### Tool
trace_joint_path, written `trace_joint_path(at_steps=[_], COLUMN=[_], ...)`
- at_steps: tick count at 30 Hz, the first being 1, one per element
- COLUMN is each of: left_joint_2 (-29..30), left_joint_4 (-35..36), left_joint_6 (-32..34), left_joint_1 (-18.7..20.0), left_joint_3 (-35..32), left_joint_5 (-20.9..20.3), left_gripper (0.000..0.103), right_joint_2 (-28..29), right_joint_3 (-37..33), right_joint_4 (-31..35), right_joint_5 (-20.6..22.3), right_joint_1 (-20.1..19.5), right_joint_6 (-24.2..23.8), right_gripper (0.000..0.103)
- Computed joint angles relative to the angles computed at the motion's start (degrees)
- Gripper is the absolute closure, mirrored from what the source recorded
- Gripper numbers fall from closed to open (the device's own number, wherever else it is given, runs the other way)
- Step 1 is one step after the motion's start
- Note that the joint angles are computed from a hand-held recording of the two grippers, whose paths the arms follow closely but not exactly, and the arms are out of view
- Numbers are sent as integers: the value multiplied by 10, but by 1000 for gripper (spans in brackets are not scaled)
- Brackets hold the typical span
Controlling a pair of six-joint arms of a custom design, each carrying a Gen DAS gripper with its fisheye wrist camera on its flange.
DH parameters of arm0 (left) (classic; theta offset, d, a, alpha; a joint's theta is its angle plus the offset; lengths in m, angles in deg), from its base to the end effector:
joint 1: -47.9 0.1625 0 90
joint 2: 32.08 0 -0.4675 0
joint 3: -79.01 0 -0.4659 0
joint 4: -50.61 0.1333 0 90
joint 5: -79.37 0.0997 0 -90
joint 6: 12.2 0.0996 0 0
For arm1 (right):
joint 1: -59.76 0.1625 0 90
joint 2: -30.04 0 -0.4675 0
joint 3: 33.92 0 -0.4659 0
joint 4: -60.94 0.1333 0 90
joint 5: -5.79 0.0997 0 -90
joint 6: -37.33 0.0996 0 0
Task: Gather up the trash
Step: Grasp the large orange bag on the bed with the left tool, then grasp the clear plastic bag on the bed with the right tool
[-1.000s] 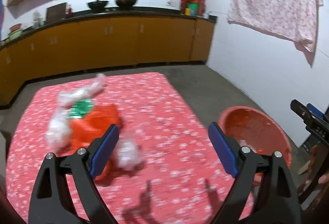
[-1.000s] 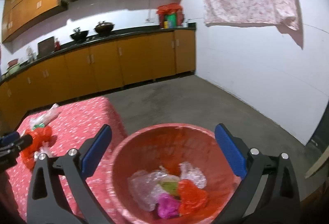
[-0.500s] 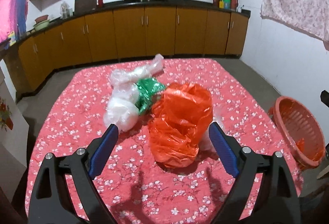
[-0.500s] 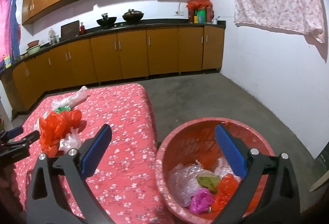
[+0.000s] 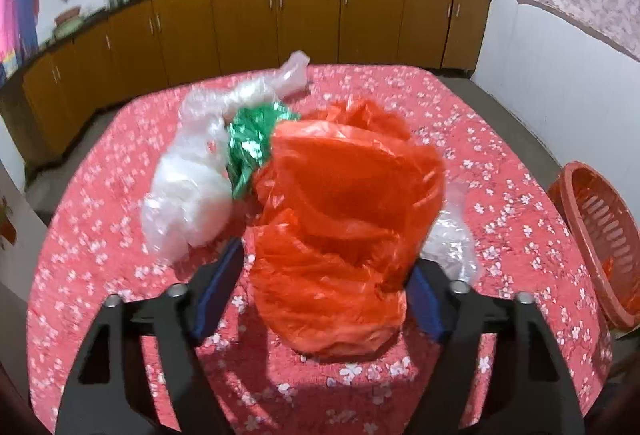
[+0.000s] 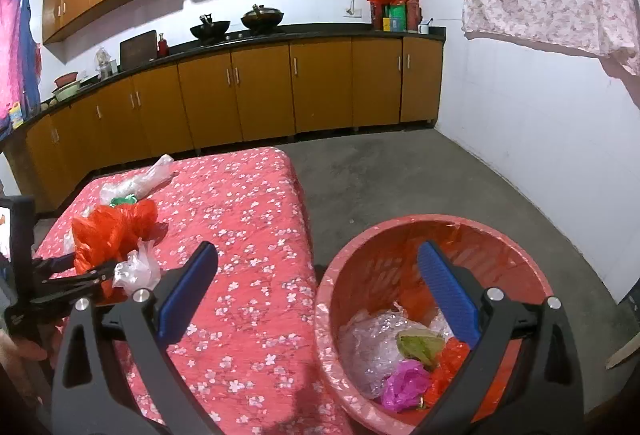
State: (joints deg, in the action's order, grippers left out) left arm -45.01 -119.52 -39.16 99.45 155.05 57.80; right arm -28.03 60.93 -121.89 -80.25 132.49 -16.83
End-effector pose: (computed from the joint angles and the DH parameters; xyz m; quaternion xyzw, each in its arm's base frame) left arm -0.3034 -0.7454 -0.1542 -0.0009 0.8221 -0.4034 0.4018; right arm -0.0913 -0.7659 0.3075 0.2945 -0.8318 0.3991 0.2494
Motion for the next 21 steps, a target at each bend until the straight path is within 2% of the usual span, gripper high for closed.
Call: trace_joint_path(at_steps=[3,6,17,21], left_joint_2=[-5,-7,-35,-46], left_joint_4=[-12,-42,-217,-270], left_joint_6=[-1,19,122,160], left_joint_1=[4,0,-32,-39], left_joint_3=[9,17,75,88], left_joint_5=[-15,-11,10,36], left_gripper=[46,51,53,53], right_joint_2=[4,5,15,23], right_joint_3=[0,3,22,23], right_joint_4=[3,5,28,48], right_joint_5=[-2,-1,-1,-6], right_joint_1=[3,8,30,41], right_joint_6=[-5,-10,-31,-35], right_gripper=[5,5,5,5])
